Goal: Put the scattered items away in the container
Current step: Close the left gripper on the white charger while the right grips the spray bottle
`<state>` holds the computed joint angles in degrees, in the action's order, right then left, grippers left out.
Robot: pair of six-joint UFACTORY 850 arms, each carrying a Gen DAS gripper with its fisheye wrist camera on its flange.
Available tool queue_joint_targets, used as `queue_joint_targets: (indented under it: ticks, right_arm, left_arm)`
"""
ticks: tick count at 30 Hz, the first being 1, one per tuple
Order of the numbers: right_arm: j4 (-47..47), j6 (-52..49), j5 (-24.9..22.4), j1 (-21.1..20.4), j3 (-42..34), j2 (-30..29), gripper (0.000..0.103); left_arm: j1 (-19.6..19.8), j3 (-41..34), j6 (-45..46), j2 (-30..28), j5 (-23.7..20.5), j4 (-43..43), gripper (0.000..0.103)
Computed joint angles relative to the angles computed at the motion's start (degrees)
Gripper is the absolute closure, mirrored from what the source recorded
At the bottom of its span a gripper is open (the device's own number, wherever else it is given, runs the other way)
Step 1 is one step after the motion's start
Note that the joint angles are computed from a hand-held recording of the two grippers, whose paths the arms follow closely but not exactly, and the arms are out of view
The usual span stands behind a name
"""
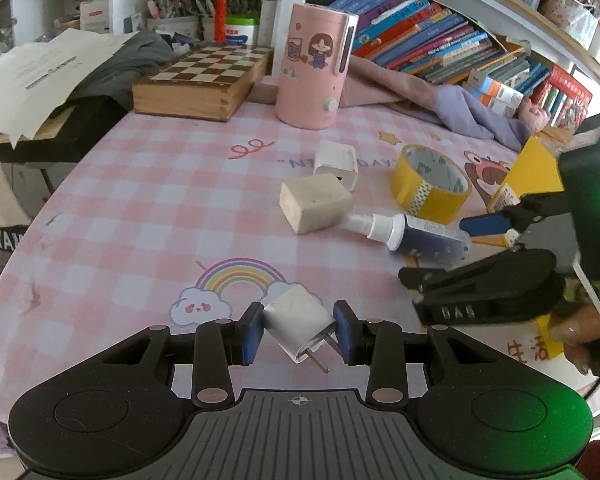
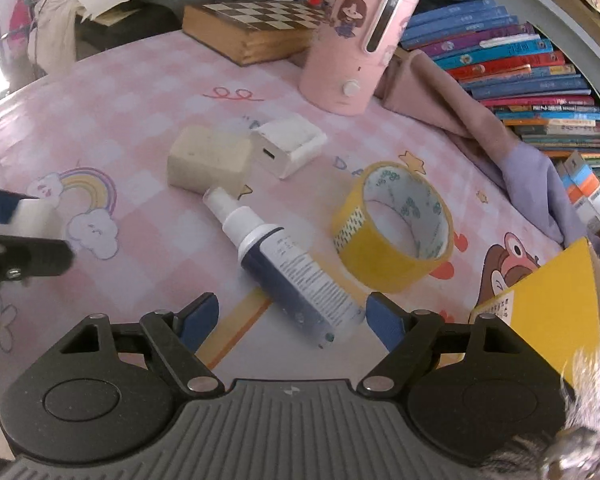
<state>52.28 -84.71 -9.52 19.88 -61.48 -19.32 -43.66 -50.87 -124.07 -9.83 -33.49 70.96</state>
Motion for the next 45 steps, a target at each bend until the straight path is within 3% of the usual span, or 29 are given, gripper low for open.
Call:
queue_joint_targets:
  ticks: [6,12,16,18,24,26,28,32,35,45]
  right_arm:
    - [-12.5,19.7,-7.2,-1.8,-3.8,-1.8,0.05]
    - [-10.5,19.9,-11.7,-3.0,-1.5,0.5,0.064]
    - [-7.4,15.2,-12.6,-3.0,-0.5,1.4,0.064]
    - [-6.9,13.2,-11.2,-2.4,-0.4,1.2,0.047]
    - [-4.5,9.2,-11.0,-1.9,-2.6,-1.0,0.046]
    - [-3.9,8.2,-11.7,-1.8,-3.4,-1.7,0.047]
    - [-3.6,9.0,-15.1,-2.4,-4.7,-2.6,0.06]
    - [-4.9,12.1,-15.3,-2.5,-4.4,-1.9,0.072]
    - [-5.6,15.3,-15.4,-3.0,-3.8,-1.3,0.072]
    - [-3.7,10.2,-14.2,-3.0,-1.3,0.3,0.071]
  left_arm:
    - [-0.3,0.3,0.4,0.5,-0.5,-0.8,0.067]
    - [-0.4,0.2,-0.3,0.4,-0.6,0.1,0.067]
    - [-0.5,0.0,0.1,0.2,-0.5,0.0,0.067]
    - [-0.6,0.0,0.3,0.3,-0.7,-0.1,0.067]
    - [-0.9,0.1,1.3,0.7,-1.9,-1.8,0.067]
    - [-1.0,0.0,2.0,0.7,-2.2,-2.7,0.067]
    - [-0.9,0.0,2.4,0.8,-2.3,-3.1,0.067]
    - [-1.0,-0.3,3.0,0.8,-2.7,-3.1,0.067]
    - [-1.0,-0.5,3.0,0.7,-2.8,-3.0,0.067]
    - [-1.1,-1.8,4.1,0.2,-2.8,-2.0,0.067]
